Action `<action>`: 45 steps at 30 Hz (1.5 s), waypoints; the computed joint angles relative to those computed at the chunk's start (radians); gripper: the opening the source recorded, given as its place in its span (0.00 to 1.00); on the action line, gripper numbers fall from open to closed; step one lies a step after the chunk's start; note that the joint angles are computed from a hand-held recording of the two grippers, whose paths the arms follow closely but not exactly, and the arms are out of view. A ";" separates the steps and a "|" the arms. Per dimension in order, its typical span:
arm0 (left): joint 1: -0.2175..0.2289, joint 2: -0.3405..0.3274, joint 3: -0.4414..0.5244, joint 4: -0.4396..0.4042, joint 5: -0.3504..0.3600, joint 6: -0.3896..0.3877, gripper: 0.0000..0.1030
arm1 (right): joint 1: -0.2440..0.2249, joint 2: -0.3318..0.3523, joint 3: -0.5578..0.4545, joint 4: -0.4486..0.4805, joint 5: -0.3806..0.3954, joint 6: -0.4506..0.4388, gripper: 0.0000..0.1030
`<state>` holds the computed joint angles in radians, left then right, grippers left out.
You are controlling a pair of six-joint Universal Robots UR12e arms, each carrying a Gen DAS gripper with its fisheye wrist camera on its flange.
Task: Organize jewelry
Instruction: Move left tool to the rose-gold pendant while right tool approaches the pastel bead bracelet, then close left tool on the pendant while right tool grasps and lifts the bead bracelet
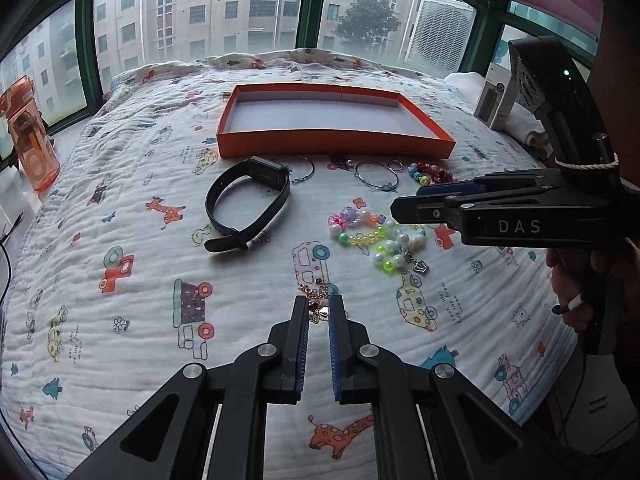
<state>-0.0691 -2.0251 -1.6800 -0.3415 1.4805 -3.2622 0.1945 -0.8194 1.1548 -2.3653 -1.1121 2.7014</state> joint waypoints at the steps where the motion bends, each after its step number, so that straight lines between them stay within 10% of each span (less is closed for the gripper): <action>1: 0.003 -0.001 0.001 -0.002 -0.005 -0.005 0.10 | 0.002 0.005 -0.009 0.010 0.001 -0.016 0.41; 21: 0.012 -0.010 0.018 0.011 0.012 -0.007 0.10 | 0.038 0.037 -0.051 0.039 -0.082 -0.170 0.13; 45: 0.010 0.060 0.063 0.138 0.055 0.060 0.10 | -0.030 -0.087 0.043 -0.177 0.125 0.060 0.11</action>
<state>-0.0588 -1.9655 -1.6169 -0.2033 1.5358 -3.2022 0.1644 -0.9060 1.1983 -2.5421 -0.9870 2.7617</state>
